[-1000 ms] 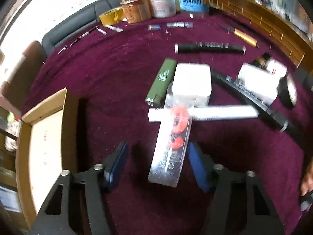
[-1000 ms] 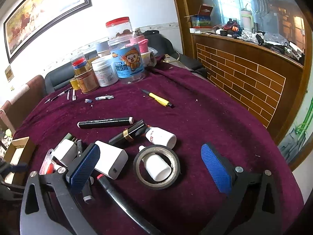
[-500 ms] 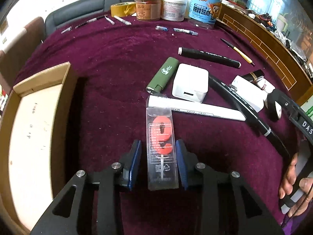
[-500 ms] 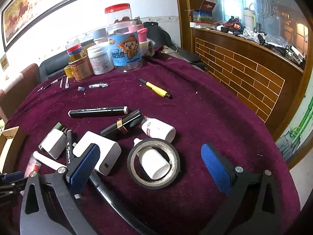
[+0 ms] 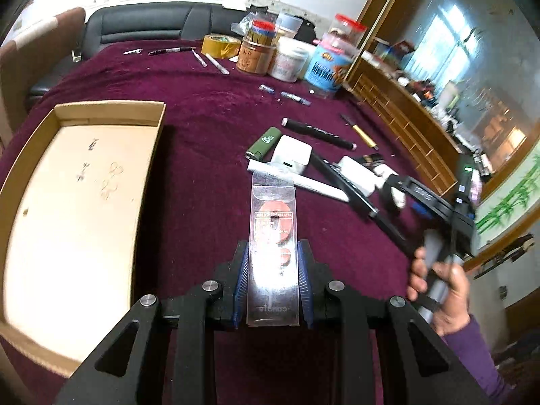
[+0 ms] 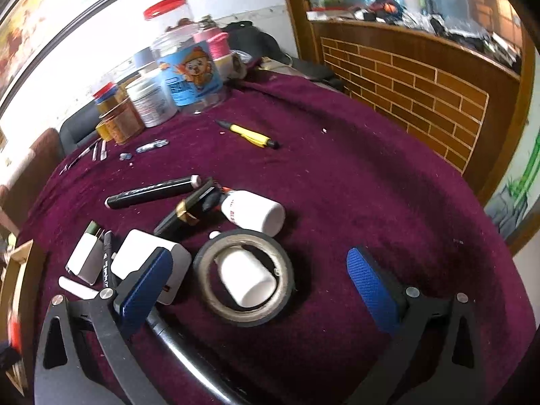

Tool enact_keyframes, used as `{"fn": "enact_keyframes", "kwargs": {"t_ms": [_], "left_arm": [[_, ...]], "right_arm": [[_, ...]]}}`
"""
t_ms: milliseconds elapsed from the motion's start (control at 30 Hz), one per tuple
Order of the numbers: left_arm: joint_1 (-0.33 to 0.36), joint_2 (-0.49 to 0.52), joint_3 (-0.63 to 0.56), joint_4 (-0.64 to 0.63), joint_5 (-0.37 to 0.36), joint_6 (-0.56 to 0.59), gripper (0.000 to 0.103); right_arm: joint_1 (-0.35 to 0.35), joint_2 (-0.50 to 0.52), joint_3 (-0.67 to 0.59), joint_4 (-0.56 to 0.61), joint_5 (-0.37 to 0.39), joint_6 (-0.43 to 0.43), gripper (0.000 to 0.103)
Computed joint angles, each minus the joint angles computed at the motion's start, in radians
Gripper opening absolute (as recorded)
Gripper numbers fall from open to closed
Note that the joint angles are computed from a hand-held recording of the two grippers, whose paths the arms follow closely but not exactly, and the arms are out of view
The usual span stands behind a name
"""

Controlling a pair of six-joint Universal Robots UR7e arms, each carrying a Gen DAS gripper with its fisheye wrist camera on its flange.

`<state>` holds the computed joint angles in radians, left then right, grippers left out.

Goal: Organize rigid objects
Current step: 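Lift the package with the left tool while the right tool grasps a black marker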

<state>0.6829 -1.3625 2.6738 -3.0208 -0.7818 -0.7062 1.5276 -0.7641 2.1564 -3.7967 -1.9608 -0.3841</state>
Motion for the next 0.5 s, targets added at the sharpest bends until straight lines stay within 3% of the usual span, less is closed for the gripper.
{"fn": "enact_keyframes", "kwargs": {"t_ms": [167, 300, 400, 433, 500], "left_arm": [[-0.080, -0.104, 0.067, 0.061, 0.048, -0.044, 0.023], [-0.084, -0.139, 0.097, 0.037, 0.037, -0.039, 0.023], [-0.091, -0.150, 0.118, 0.025, 0.037, -0.054, 0.023], [-0.093, -0.163, 0.125, 0.031, 0.037, -0.063, 0.023], [-0.097, -0.188, 0.134, 0.052, 0.042, -0.079, 0.023]], "right_arm": [[0.017, -0.030, 0.004, 0.082, -0.047, 0.031, 0.102], [0.060, -0.101, 0.058, 0.163, 0.069, -0.008, 0.102], [0.120, -0.123, 0.017, 0.373, 0.121, -0.056, 0.101], [0.135, -0.113, -0.009, 0.436, 0.111, -0.065, 0.095], [0.167, -0.073, -0.063, 0.508, 0.046, -0.085, 0.070]]}}
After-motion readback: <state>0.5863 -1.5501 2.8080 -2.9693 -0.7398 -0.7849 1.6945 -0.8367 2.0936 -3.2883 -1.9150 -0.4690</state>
